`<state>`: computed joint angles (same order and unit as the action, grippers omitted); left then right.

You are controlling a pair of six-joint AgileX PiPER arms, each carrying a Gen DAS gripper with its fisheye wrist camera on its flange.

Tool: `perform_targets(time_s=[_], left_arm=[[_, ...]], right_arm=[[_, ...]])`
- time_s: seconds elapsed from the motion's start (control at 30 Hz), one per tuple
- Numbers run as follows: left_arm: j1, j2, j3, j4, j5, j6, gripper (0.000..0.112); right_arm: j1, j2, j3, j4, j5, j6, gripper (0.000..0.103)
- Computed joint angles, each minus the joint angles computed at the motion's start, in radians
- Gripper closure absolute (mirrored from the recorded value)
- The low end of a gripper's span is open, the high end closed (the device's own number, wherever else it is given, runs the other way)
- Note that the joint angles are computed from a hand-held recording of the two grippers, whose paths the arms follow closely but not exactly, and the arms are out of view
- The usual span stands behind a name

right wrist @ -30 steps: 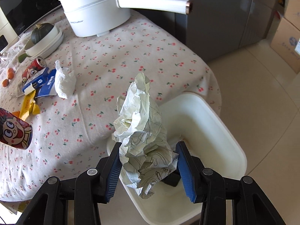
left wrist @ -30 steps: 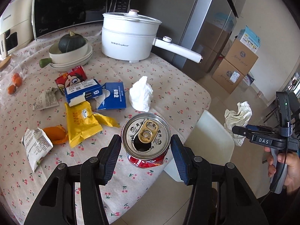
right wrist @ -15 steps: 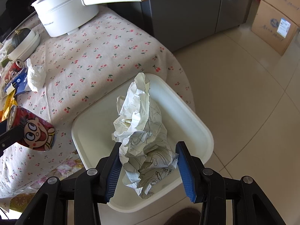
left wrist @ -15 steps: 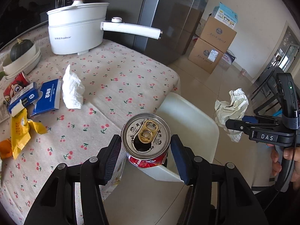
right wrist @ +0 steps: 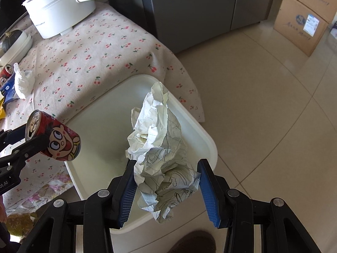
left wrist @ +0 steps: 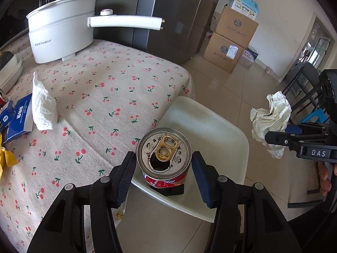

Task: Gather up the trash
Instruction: 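Carry the red can with the left tool while the right tool carries the paper over the bin, then open the left tool to drop the can while the right tool releases the paper into the bin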

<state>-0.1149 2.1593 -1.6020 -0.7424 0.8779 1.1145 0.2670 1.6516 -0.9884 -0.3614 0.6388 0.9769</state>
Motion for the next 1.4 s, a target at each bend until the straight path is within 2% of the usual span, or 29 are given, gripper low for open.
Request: perform_targets(time_s=[0.13, 0.27, 0.4, 0.67, 0.9, 1.07, 1.13, 1.17, 1.2, 1.27, 1.3, 1.4], left_arm=[[-0.019, -0.017, 0.017, 0.066, -0.040, -0.023, 0.054], [-0.009, -0.089, 0.087, 0.068, -0.106, 0.040, 0.034], [0.019, -0.135, 0.123, 0.091, -0.156, 0.067, 0.025], [0.116, -0.125, 0.050, 0.183, -0.104, -0.027, 0.022], [0.230, -0.112, -0.033, 0.185, -0.016, -0.057, 0.020], [0.295, -0.094, -0.086, 0.197, 0.012, -0.076, 0.019], [0.317, -0.081, -0.114, 0.207, 0.026, -0.095, 0.014], [0.328, -0.076, -0.125, 0.213, 0.030, -0.105, 0.011], [0.340, -0.069, -0.138, 0.214, 0.040, -0.107, 0.010], [0.361, -0.061, -0.158, 0.213, 0.051, -0.110, 0.009], [0.371, -0.058, -0.169, 0.213, 0.057, -0.112, 0.009], [0.398, -0.042, -0.208, 0.214, 0.082, -0.127, 0.009]], right_arm=[[-0.007, -0.001, 0.003, 0.000, 0.001, 0.003, 0.053], [-0.006, 0.005, -0.007, 0.000, 0.005, 0.004, 0.053], [0.000, 0.015, -0.021, -0.003, 0.013, 0.009, 0.052], [0.021, 0.057, -0.078, 0.003, 0.039, 0.006, 0.052], [0.041, 0.128, -0.166, 0.013, 0.074, -0.004, 0.052], [0.050, 0.170, -0.227, 0.022, 0.094, -0.001, 0.052], [0.053, 0.186, -0.248, 0.031, 0.095, 0.002, 0.049], [0.054, 0.192, -0.257, 0.036, 0.093, 0.003, 0.043], [0.055, 0.200, -0.269, 0.046, 0.093, 0.001, 0.031], [0.060, 0.219, -0.298, 0.052, 0.105, 0.003, 0.013], [0.068, 0.228, -0.314, 0.042, 0.117, 0.015, 0.009], [0.085, 0.251, -0.362, 0.035, 0.145, 0.018, 0.006]])
